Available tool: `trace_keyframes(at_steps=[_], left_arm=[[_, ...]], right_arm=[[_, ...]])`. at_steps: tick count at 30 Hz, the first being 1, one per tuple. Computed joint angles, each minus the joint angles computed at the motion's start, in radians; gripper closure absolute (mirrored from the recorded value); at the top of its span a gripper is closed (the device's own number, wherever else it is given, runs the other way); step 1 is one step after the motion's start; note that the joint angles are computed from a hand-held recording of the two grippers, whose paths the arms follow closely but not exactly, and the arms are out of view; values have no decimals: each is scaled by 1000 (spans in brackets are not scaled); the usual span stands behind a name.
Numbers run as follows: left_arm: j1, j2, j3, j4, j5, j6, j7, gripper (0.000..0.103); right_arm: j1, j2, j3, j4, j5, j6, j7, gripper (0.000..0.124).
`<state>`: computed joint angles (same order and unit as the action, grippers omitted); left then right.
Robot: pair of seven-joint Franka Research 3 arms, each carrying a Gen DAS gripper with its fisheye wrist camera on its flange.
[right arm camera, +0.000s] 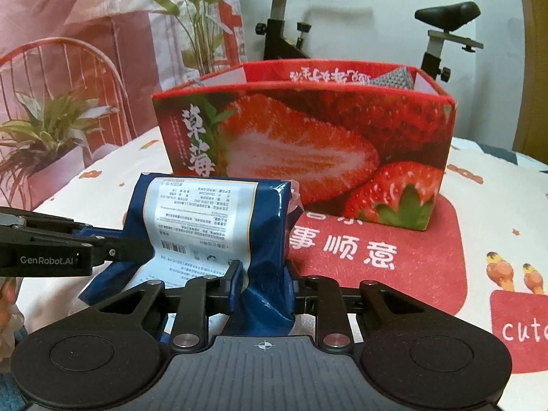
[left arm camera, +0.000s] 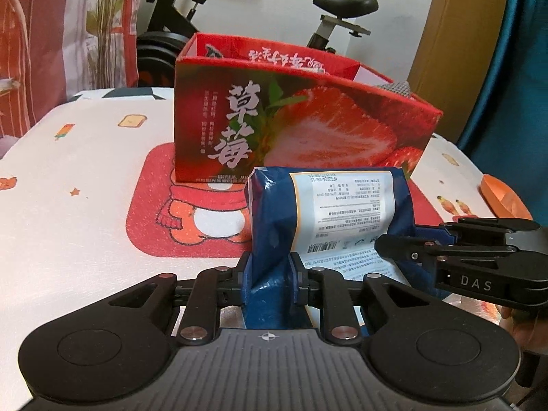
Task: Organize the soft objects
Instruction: 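Lift the blue packet with both grippers and carry it over the box, then lower the packet into the box and open both grippers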
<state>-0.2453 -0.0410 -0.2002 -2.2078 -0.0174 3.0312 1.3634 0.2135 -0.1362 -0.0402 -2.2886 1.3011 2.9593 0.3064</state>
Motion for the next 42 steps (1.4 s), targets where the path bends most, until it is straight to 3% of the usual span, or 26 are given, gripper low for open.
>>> trace_keyframes(at_steps=[11, 15, 19, 21, 24, 26, 31, 36, 42], left_arm=[[-15, -26, 16, 29, 22, 80, -15, 80], [3, 7, 11, 111, 86, 97, -38, 80], [25, 87, -5, 244, 104, 87, -26, 80], [55, 141, -39, 329, 45, 64, 35, 80], [52, 235, -24, 468, 109, 24, 1, 80], [73, 325, -47, 594, 107, -32, 17, 80], [103, 537, -97, 896, 57, -182, 67, 80], [51, 694, -54, 1138, 94, -311, 76, 80], [6, 855, -25, 1403, 101, -483, 96, 80]], right_arm=[[24, -83, -16, 3, 202, 18, -199, 102], [10, -91, -14, 62, 275, 11, -292, 102], [-16, -40, -16, 168, 246, -10, -263, 102], [-30, 3, -18, 232, 204, -24, -214, 102], [-53, 91, -12, 345, 108, -30, -136, 102], [-71, 158, -2, 421, 19, -33, -73, 102], [-105, 346, 3, 623, -312, -59, 223, 102], [-103, 523, -57, 843, -609, -191, 529, 102], [-105, 658, -87, 1035, -823, -305, 735, 102]])
